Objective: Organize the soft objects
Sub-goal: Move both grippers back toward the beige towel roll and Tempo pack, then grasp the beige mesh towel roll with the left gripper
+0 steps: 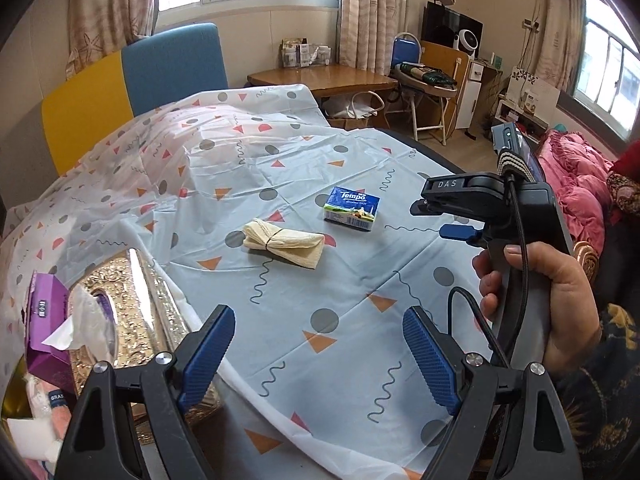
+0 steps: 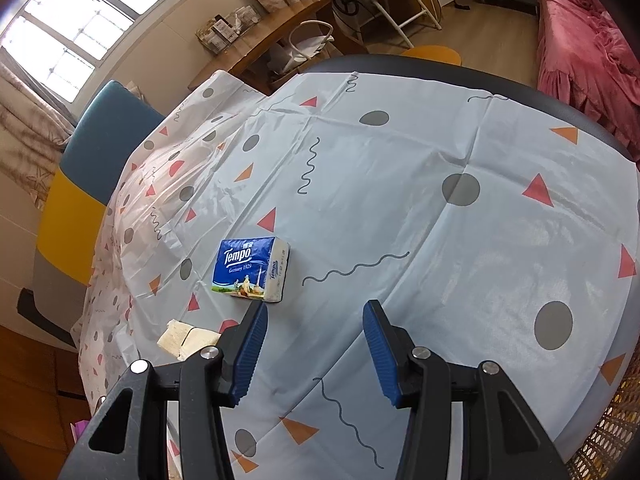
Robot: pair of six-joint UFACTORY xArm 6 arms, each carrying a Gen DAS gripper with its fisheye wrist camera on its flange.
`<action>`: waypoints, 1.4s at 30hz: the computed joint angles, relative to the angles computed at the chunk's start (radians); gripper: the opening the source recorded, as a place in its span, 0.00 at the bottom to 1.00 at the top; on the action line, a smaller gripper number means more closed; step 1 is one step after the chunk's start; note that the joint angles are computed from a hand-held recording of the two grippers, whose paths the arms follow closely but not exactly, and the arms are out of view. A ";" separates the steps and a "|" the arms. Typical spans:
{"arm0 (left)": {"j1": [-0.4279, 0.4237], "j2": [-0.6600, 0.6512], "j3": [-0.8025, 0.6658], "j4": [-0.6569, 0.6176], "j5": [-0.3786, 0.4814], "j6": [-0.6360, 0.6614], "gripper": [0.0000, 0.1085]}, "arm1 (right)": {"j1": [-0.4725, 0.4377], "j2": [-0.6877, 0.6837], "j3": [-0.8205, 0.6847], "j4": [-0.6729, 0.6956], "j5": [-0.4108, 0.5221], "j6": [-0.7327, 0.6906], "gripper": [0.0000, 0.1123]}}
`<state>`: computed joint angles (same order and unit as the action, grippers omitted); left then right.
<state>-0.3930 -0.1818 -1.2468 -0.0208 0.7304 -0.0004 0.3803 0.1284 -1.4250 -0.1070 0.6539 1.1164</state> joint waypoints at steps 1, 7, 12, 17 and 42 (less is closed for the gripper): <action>0.000 0.015 -0.014 -0.011 0.006 0.002 0.80 | 0.000 0.000 0.000 -0.001 -0.002 0.001 0.45; 0.035 0.163 -0.178 -0.173 0.090 -0.015 0.77 | 0.001 -0.007 0.006 -0.021 -0.014 0.015 0.45; 0.068 0.320 -0.347 -0.240 0.200 -0.109 0.63 | 0.000 -0.009 0.011 -0.008 -0.027 0.007 0.45; 0.082 0.470 -0.495 -0.248 0.257 -0.213 0.58 | 0.002 -0.008 0.013 0.014 -0.042 -0.013 0.45; 0.078 0.919 -1.051 -0.056 0.463 -0.284 0.65 | 0.007 0.013 0.005 0.113 -0.060 -0.095 0.45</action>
